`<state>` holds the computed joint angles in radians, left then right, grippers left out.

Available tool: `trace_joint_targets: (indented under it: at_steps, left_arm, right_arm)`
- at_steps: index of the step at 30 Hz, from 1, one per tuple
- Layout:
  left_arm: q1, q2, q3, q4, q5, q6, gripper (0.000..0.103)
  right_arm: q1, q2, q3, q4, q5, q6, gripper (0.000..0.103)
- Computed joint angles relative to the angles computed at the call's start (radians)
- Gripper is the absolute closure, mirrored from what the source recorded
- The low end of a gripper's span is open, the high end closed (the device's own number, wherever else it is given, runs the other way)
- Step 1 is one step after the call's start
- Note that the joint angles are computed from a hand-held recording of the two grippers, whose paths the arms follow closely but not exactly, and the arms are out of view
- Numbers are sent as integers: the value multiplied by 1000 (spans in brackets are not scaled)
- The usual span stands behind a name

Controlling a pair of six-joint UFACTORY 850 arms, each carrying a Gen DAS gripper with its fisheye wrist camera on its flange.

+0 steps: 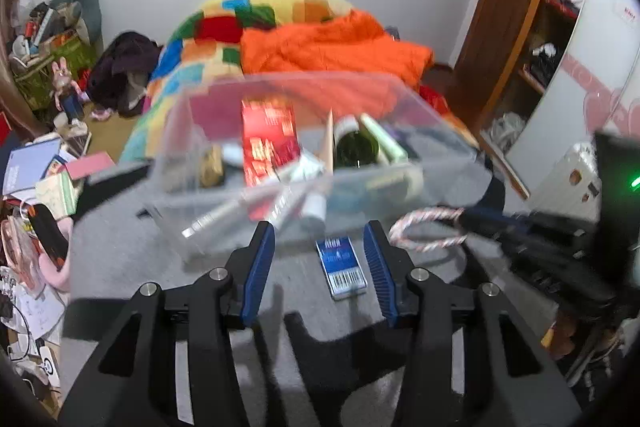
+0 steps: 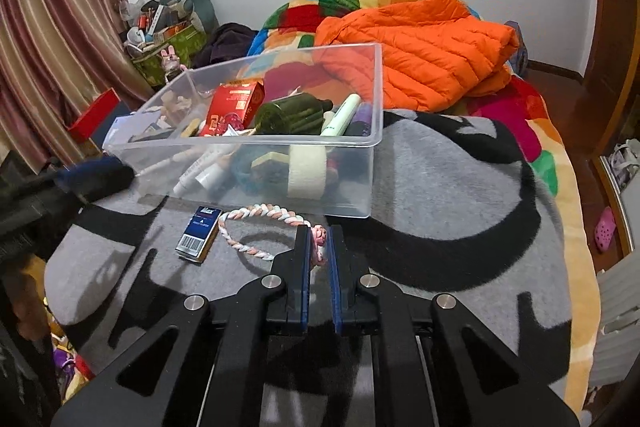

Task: Organize objects
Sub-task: 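Grasp blue Max staple box with left tool while right tool grasps braided rope toy, then carry Max box and rope toy into the clear box and open both tools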

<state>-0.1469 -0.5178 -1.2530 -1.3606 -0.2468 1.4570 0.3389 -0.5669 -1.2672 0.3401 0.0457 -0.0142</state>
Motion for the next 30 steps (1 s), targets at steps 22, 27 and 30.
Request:
trace_joint_targets:
  at_steps: [22,27,30]
  left_arm:
    - [-42,-72,-24,232,-3,-204,77]
    - [-15,-31,8,61,-28,-65,77]
    - [1,2,25,-42,-39,30,77]
  right_arm:
    - [0,94,71,-69,87,73,96]
    - [5,87,47,-54,88,49,96]
    - [11,77,27,18,96,-25,96]
